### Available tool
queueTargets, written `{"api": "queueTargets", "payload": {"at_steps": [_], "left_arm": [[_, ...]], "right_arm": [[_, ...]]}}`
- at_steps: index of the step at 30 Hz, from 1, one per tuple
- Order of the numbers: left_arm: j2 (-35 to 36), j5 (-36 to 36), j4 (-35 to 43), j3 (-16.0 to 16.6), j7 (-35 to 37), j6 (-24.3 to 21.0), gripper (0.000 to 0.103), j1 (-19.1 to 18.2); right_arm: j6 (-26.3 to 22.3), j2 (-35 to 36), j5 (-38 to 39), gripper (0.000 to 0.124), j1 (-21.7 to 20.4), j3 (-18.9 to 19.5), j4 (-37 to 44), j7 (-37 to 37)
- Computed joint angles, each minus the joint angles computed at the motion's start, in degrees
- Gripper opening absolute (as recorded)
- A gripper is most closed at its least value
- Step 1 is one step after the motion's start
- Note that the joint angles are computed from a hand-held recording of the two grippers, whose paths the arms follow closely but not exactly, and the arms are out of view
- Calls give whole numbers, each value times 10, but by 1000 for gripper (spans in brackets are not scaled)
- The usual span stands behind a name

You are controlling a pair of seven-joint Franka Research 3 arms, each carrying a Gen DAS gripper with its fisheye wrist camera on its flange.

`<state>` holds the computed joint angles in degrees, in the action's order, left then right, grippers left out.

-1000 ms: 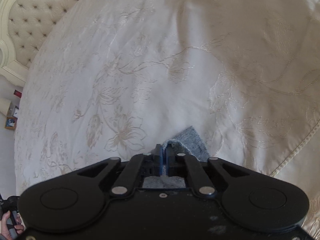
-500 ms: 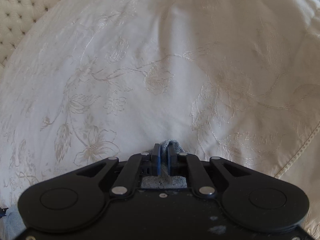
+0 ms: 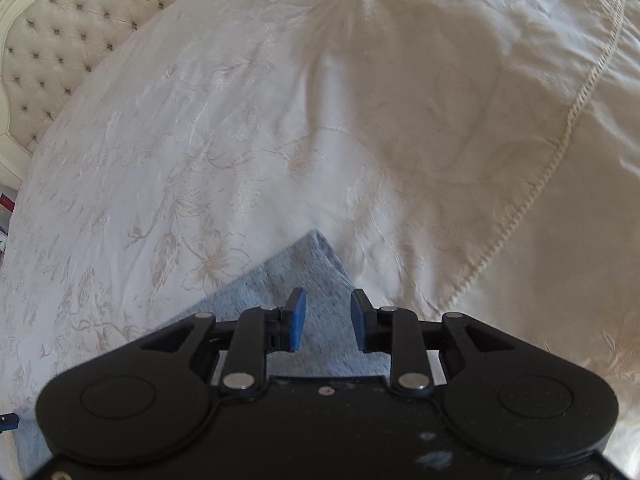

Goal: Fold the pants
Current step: 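Open both grippers to release the folded trousers onto the bed, then press and smooth the folded trousers with both grippers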

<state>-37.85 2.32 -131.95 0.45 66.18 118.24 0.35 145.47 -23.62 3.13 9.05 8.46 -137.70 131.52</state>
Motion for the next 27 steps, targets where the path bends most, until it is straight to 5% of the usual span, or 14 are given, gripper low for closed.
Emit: {"api": "queueTargets", "payload": {"at_steps": [8, 11, 13, 20, 27], "left_arm": [[-27, 16, 2, -19, -32, -15, 30, 3], [-81, 35, -26, -35, -31, -54, 30, -11], [-133, 55, -48, -47, -28, -95, 30, -21], [-286, 86, -113, -80, -58, -233, 30, -64], [-339, 85, -157, -93, -102, -259, 30, -113]], "right_arm": [[-6, -12, 26, 29, 4, -14, -33, -18], [17, -11, 49, 25, 18, -23, -41, -49], [24, -16, 55, 4, 28, -25, -40, -83], [-62, -34, -87, 12, -13, 52, 2, -40], [-75, -44, -78, 20, 80, 71, 21, -84]]}}
